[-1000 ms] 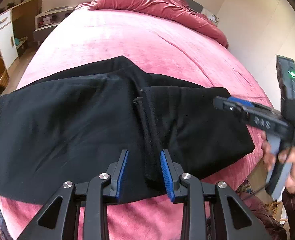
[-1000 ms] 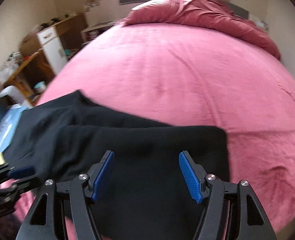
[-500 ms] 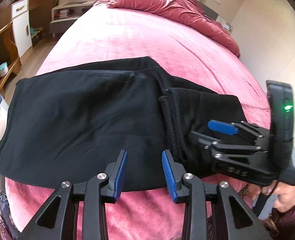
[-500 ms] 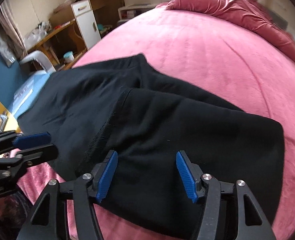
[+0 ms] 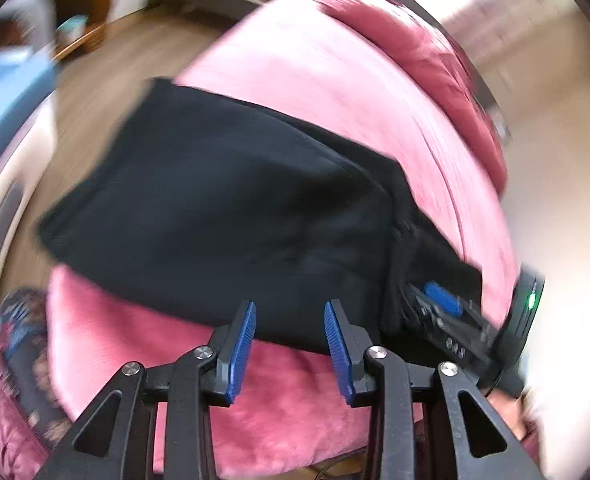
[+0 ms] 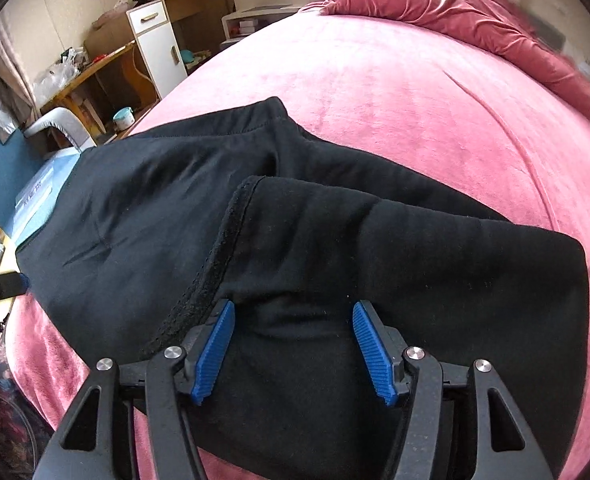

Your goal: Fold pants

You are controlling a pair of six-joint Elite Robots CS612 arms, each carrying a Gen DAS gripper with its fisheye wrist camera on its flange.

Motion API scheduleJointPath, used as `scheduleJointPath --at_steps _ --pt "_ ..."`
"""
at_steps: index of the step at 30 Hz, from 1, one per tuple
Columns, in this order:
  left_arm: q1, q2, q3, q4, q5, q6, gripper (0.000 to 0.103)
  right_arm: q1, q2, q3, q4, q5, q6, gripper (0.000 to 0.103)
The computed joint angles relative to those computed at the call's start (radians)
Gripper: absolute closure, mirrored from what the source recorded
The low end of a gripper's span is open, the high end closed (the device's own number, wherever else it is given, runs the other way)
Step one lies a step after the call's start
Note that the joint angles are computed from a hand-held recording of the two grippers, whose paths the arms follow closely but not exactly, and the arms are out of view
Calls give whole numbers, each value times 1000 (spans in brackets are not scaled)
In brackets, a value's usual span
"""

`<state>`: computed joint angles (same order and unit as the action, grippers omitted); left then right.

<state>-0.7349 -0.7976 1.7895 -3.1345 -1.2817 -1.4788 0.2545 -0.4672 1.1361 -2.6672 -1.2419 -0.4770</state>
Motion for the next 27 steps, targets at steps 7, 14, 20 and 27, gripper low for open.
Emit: scheduleJointPath --at_steps 7,14,20,27 --pt "-6 -35 169 -166 68 -362 69 -6 -19 35 -63 24 33 41" --pt "6 -7 179 -216 62 -485 69 -14 -55 98 -160 48 57 38" --pt "19 14 169 -208 36 -550 69 -18 -79 132 -166 70 52 36" --pt "23 26 182 -229 74 -575 70 -14 -85 145 -146 69 40 35"
